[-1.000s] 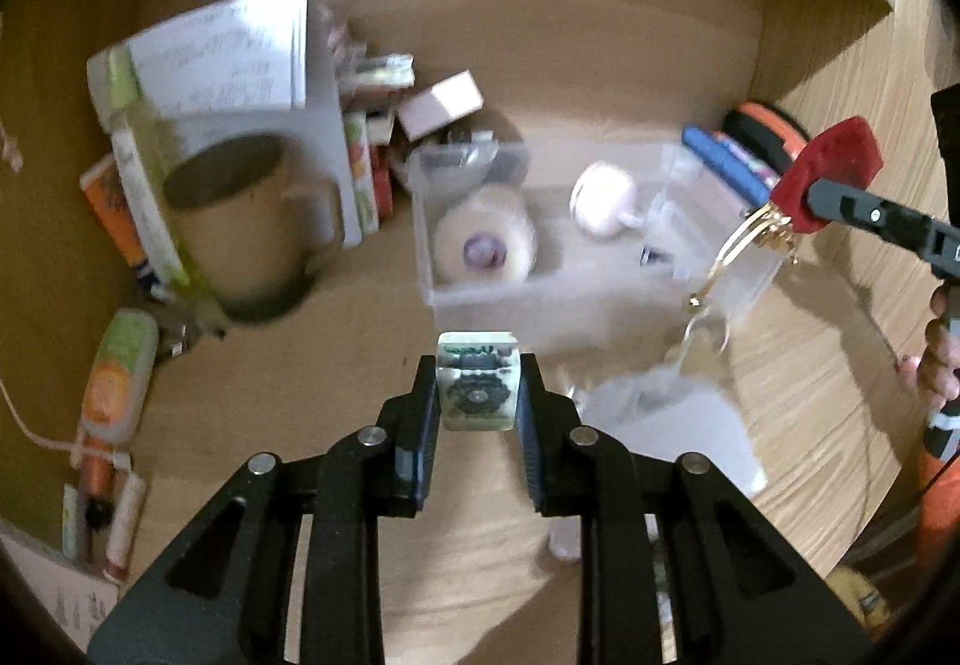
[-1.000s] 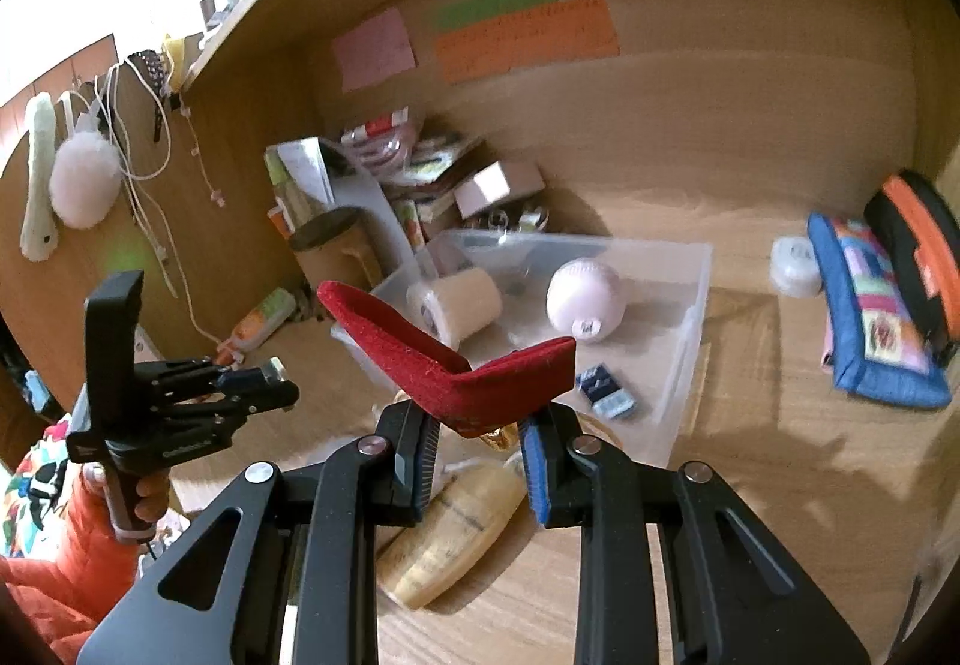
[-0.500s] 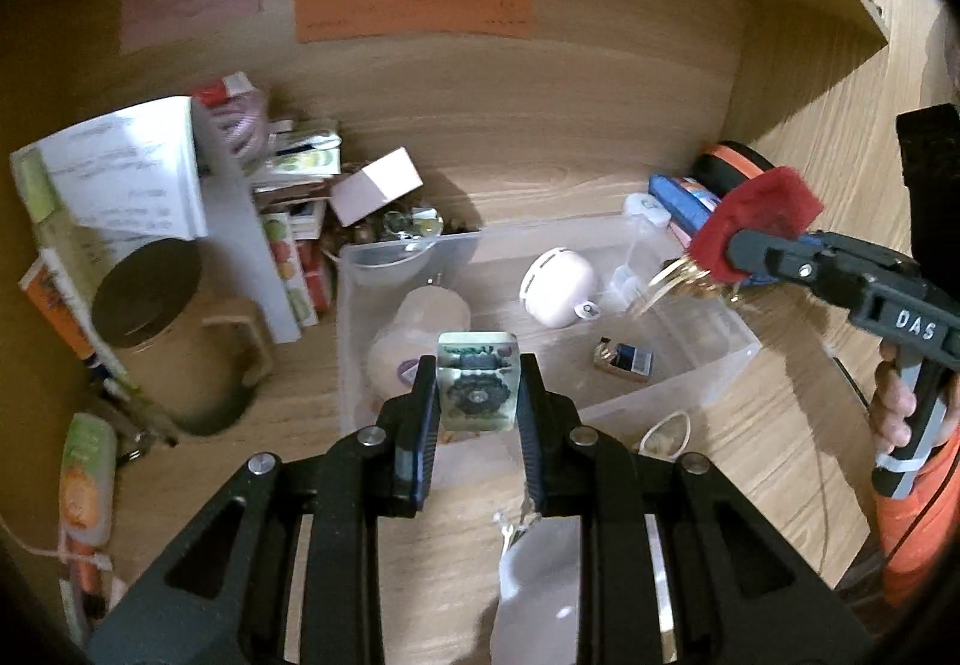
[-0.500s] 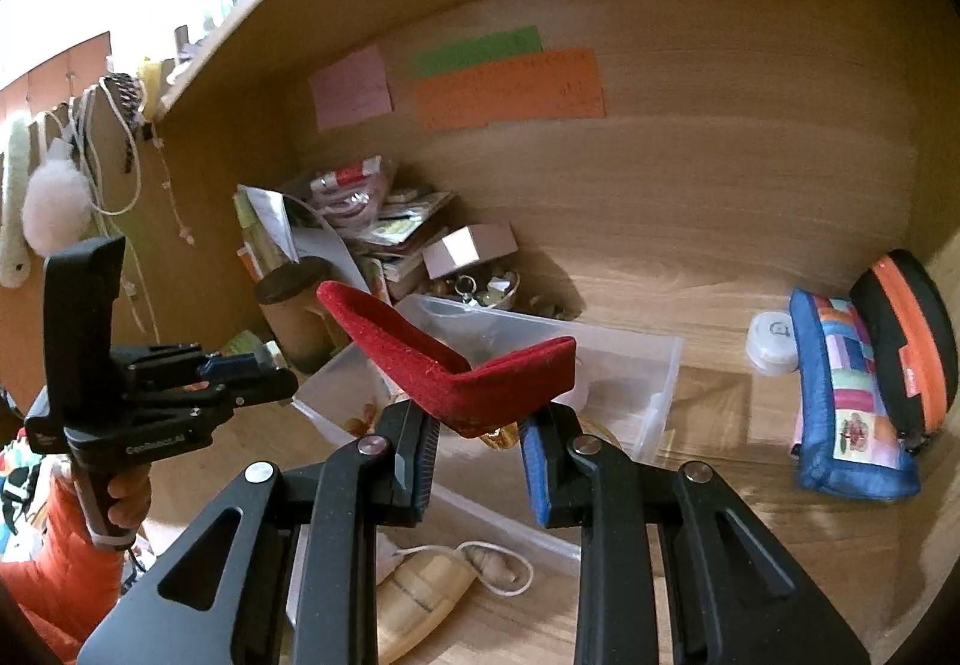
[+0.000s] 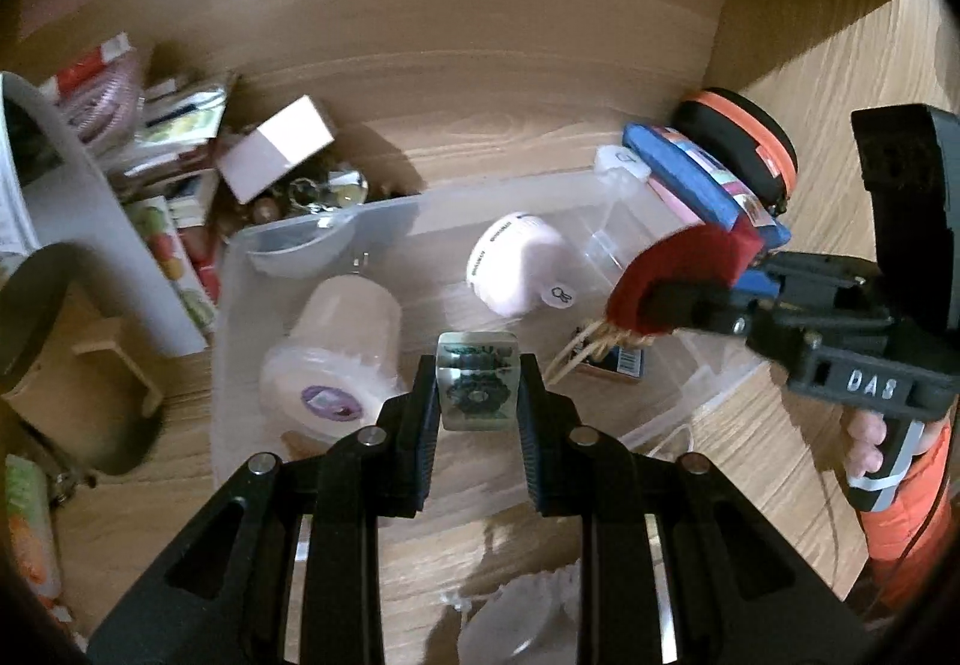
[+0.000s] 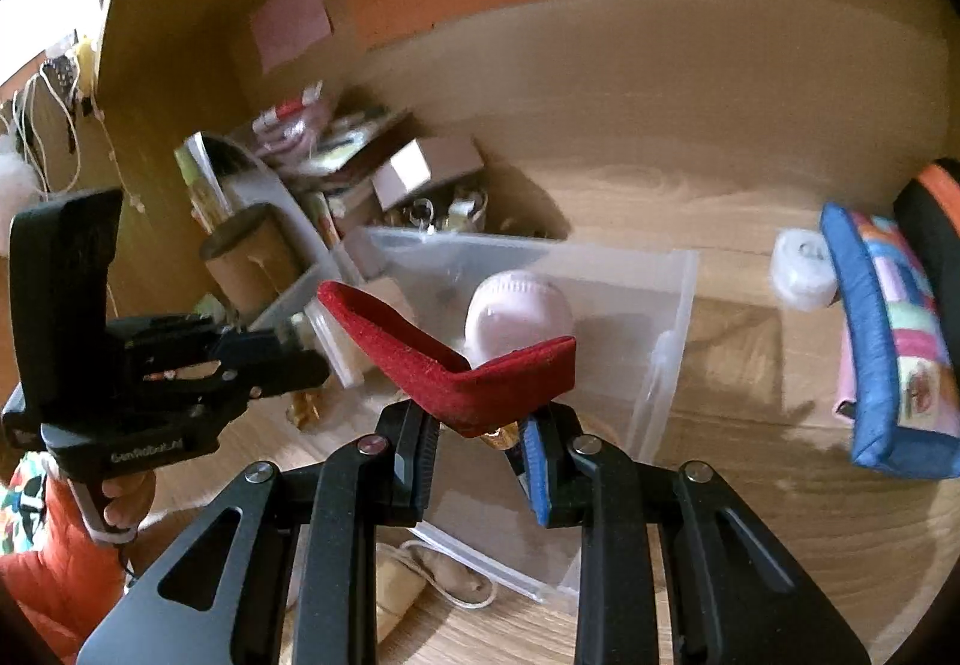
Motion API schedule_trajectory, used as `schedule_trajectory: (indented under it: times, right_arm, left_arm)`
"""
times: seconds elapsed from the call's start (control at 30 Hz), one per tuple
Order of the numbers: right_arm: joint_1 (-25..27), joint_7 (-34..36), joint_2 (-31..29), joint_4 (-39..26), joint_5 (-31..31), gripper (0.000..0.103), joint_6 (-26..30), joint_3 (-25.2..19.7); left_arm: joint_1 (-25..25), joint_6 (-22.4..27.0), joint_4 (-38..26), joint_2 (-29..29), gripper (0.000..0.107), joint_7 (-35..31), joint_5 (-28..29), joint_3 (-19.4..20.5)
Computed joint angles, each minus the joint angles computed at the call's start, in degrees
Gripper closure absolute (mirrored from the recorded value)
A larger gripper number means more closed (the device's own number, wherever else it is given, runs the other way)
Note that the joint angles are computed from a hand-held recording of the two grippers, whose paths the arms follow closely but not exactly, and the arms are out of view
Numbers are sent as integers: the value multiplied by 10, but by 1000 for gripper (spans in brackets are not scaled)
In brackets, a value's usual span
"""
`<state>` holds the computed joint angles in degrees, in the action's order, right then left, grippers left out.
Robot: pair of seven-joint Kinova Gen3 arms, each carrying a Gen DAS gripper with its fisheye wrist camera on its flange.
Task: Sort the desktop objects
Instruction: 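Carry the tile and red-tagged keys over the clear bin, then open both grippers to drop the tile and keys into the bin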
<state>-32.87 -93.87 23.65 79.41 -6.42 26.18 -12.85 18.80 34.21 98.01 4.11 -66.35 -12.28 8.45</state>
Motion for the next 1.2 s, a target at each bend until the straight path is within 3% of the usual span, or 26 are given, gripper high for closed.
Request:
schedule_trajectory:
  times: [0.33, 0.53, 0.77, 1.0, 1.2]
  right_arm:
    - [-11, 7, 11, -11, 6, 77, 21, 5]
    - [-20, -4, 10, -9, 18, 76, 18, 12]
    - [-32, -15, 8, -4, 37, 70, 12, 18]
    - [-43, -45, -2, 15, 51, 58, -17, 32]
    - [-40, -66, -13, 34, 58, 51, -47, 32]
  left_arm:
    - [-24, -10, 0, 16, 84, -93, 88, 5]
    - [-21, -17, 7, 11, 84, -97, 95, -2]
    - [-20, -23, 14, 8, 83, -89, 87, -4]
    - [-22, -19, 12, 8, 82, -91, 91, -4]
    - [-7, -12, 8, 2, 78, -36, 39, -8]
